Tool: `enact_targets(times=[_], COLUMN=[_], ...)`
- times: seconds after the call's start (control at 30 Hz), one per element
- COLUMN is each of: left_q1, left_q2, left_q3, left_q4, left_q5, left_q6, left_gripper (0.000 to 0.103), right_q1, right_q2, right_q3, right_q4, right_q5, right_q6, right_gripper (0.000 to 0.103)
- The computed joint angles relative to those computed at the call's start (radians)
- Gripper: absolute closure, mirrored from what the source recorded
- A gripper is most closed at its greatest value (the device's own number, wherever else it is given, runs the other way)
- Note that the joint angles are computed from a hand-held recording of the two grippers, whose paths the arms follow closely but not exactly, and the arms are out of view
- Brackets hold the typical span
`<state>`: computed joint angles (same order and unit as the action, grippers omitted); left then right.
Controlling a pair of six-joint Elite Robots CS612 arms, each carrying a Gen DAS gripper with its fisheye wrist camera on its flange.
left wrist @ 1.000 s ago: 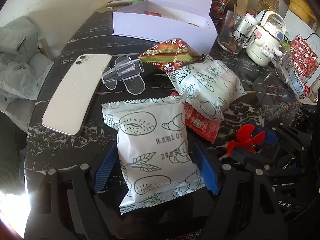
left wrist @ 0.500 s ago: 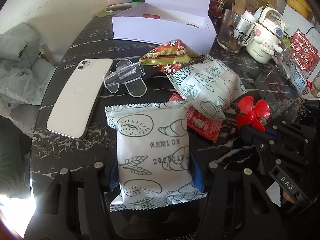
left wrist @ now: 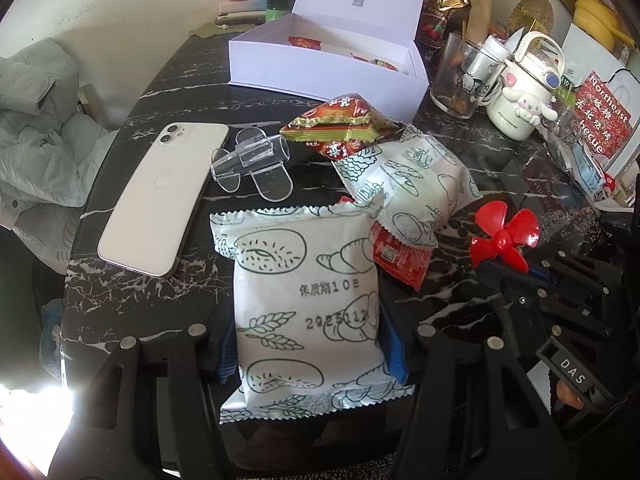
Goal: Organize objects
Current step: 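Carry the white bag and red pinwheel in both grippers toward the white box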
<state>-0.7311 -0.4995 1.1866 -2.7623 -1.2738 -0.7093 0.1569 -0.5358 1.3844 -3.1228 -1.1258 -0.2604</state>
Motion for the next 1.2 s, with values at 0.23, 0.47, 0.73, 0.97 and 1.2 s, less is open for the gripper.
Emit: enact_targets(times=[0.23, 0.47, 0.73, 0.97, 1.2], left_q1=[-0.002, -0.002, -0.002, 0.002, 0.008], left_q2=[-0.009, -0.012, -0.016, -0.015, -0.007], left_q3=[0.004, -0.005, -0.019, -0.042, -0.077], left_q4=[-0.020, -0.035, -0.056, -0.071, -0.083], left_q5=[0.016, 0.022, 0.037, 0.047, 0.043], left_q6=[0.016, 0.032, 0.064, 0.098, 0.128], left_gripper=[0.048, 0.048, 0.048, 0.048, 0.048], right_q1=[-0.003, -0.005, -0.006, -0.009, -0.012], right_q2=[-0.008, -0.019, -0.028, -0.031, -0.029], right_q3=[0.002, 0.000, -0.007, -0.027, -0.057], right_q4=[-0.012, -0.039, -0.072, -0.088, -0.098], right_q5=[0.015, 0.010, 0.013, 0.026, 0.029], right_q6=[0.003, -0.014, -0.035, -0.048, -0.054], right_gripper=[0.097, 0.097, 0.097, 0.097, 0.097])
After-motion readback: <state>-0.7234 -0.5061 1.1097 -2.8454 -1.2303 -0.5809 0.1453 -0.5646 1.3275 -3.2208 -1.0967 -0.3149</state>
